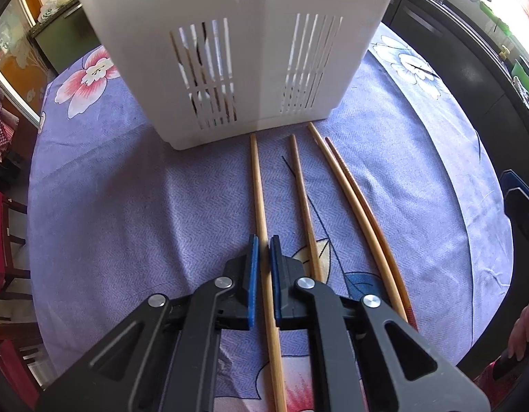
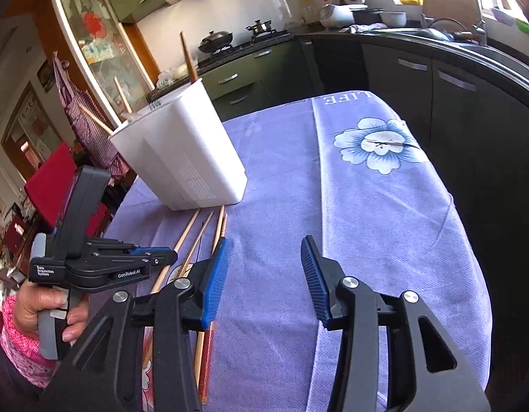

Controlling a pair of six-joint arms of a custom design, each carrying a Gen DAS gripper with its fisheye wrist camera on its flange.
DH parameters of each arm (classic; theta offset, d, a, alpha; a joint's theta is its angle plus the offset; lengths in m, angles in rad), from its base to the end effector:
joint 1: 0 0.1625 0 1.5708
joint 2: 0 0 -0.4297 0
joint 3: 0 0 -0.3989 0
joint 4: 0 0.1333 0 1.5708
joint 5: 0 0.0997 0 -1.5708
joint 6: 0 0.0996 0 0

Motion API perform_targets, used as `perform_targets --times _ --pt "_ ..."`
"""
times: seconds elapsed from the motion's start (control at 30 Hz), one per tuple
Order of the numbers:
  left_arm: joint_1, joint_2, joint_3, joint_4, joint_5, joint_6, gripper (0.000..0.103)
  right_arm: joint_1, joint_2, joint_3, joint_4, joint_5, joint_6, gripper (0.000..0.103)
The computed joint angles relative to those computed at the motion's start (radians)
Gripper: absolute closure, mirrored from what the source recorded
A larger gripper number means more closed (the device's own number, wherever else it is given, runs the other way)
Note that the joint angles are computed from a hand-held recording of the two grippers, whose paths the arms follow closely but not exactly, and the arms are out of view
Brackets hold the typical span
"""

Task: Organize utensils
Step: 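Hold the chopstick in the left gripper while the right gripper reaches and grasps another chopstick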

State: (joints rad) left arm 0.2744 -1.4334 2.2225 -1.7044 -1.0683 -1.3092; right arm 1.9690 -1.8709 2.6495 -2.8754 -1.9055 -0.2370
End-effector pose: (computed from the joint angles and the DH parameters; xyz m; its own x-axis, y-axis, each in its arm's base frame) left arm -0.3029 -0.2736 0.1751 -0.7255 0.0312 -0.6876 0.2409 0.9473 -0.2112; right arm 0.2053 -0.2287 0.2616 -0.8297 -0.3954 0.3940 -0.5454 0.7246 -0.4213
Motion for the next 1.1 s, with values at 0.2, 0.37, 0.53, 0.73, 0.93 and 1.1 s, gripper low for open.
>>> perform_targets --times 0.2,0.37,0.53,0.73,0.93,1.1 --pt "-0.031 -0.078 0.038 0.052 0.000 -0.054 0.096 0.112 0.287 -0.020 -0.172 -0.148 -0.074 0.060" --pt "-0.044 -0.118 0.059 0.060 -0.005 -0.061 0.096 0.153 0.456 -0.036 -0.298 -0.244 -0.099 0.060" --pt "-0.049 -0.146 0.069 0.062 -0.002 -0.057 0.096 0.163 0.538 -0.051 -0.346 -0.294 -0.104 0.060" --pt "-0.057 -0.166 0.081 0.058 -0.004 -0.058 0.096 0.159 0.568 -0.057 -0.350 -0.303 -0.107 0.060" --pt "-0.056 -0.173 0.086 0.049 -0.005 -0.056 0.096 0.173 0.580 -0.063 -0.333 -0.349 -0.103 0.060" --pt "-0.054 -0.169 0.084 0.049 0.000 -0.057 0.096 0.197 0.609 -0.064 -0.338 -0.364 -0.116 0.060"
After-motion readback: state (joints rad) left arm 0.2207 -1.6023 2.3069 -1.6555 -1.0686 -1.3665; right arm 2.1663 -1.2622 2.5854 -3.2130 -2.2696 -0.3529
